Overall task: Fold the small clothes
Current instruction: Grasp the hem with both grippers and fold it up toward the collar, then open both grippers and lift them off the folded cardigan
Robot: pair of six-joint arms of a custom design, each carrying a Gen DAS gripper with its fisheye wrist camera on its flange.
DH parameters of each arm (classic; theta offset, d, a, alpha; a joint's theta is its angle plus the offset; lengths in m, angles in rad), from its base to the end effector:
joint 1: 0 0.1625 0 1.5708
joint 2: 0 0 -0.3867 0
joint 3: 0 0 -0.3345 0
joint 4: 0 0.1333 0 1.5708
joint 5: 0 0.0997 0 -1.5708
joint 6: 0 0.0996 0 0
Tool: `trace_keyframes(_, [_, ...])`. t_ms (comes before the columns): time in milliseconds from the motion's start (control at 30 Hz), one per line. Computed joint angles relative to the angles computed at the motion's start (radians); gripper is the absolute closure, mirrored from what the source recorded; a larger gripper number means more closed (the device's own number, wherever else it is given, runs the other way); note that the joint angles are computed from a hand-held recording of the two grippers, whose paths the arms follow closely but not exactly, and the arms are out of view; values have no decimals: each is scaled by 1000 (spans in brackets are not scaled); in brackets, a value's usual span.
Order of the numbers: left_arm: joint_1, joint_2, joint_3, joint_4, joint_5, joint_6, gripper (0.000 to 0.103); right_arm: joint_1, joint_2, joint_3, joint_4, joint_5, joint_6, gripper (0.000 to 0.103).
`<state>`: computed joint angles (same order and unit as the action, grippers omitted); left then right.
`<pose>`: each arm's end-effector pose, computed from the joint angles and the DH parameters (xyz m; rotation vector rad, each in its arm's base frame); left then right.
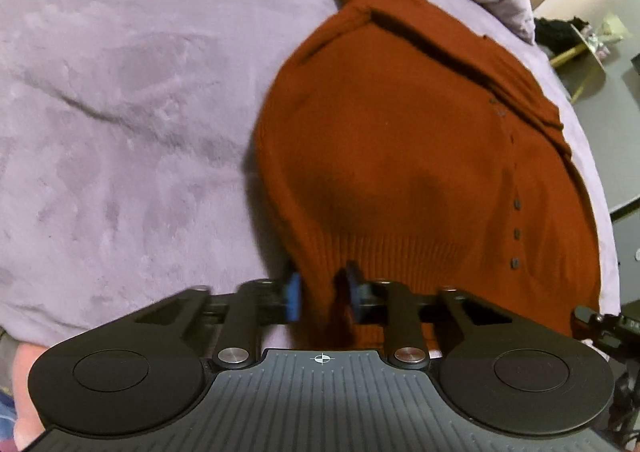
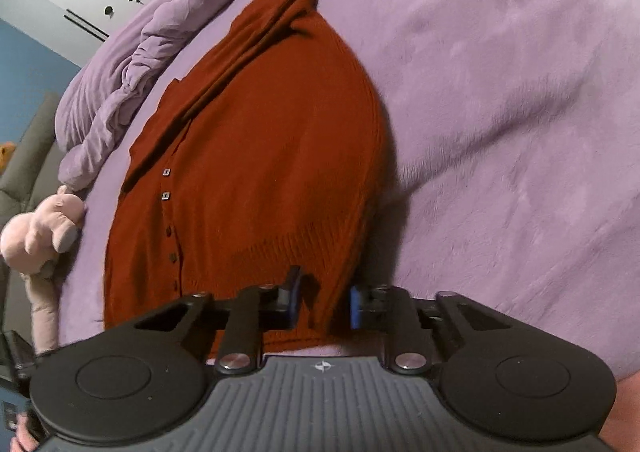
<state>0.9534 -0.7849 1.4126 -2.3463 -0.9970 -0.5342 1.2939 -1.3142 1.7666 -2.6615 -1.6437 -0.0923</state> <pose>-0.2266 -0.6427 0.1713 0.0529 2.6766 -0.5962 -0.0259 -0.5522 0.3699 -0.2936 -2.8037 0.8968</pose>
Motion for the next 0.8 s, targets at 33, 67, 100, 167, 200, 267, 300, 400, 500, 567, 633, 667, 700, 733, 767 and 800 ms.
trace_keyframes(33, [4, -6, 6, -4, -17, -1, 93, -5, 2, -2, 6, 9, 10, 92])
trace_keyframes(67, [8, -10, 5, -4, -34, -3, 94, -9, 3, -4, 13, 24, 22, 96])
trace_keyframes(100, [9, -15, 6, -5, -41, -3, 95, -15, 2, -9, 26, 46, 37, 97])
trace_keyframes(167, [7, -27, 10, -40, -69, 14, 95, -31, -2, -19, 48, 120, 69, 97])
trace_keyframes(200, [6, -33, 9, -70, -86, 28, 95, -39, -4, -23, 51, 170, 82, 98])
trace_keyframes(267, [1, -32, -8, -141, -104, 55, 95, -44, 6, -44, 42, 249, 103, 98])
trace_keyframes(300, [-1, -24, -28, -175, -108, 69, 95, -40, 20, -64, 29, 280, 111, 98])
trace_keyframes(400, [-7, 40, -131, -257, -83, 129, 95, -3, 95, -157, -33, 285, 110, 98])
trace_keyframes(500, [-8, 137, -271, -284, -14, 194, 95, 56, 190, -257, -106, 192, 40, 98])
trace_keyframes(567, [-1, 204, -364, -279, 22, 214, 94, 99, 258, -320, -159, 92, -29, 96])
trace_keyframes(633, [4, 256, -435, -252, 66, 225, 93, 143, 315, -372, -208, -30, -129, 91])
trace_keyframes(667, [6, 270, -452, -246, 76, 247, 86, 161, 338, -386, -250, -78, -198, 89])
trace_keyframes(700, [7, 278, -458, -246, 88, 269, 83, 174, 355, -393, -289, -115, -263, 78])
trace_keyframes(733, [10, 282, -462, -253, 87, 295, 77, 180, 363, -396, -313, -134, -315, 72])
trace_keyframes(767, [16, 281, -459, -258, 74, 324, 70, 175, 359, -399, -313, -132, -355, 59])
trace_keyframes(800, [22, 278, -452, -262, 65, 353, 65, 171, 353, -395, -309, -132, -378, 47])
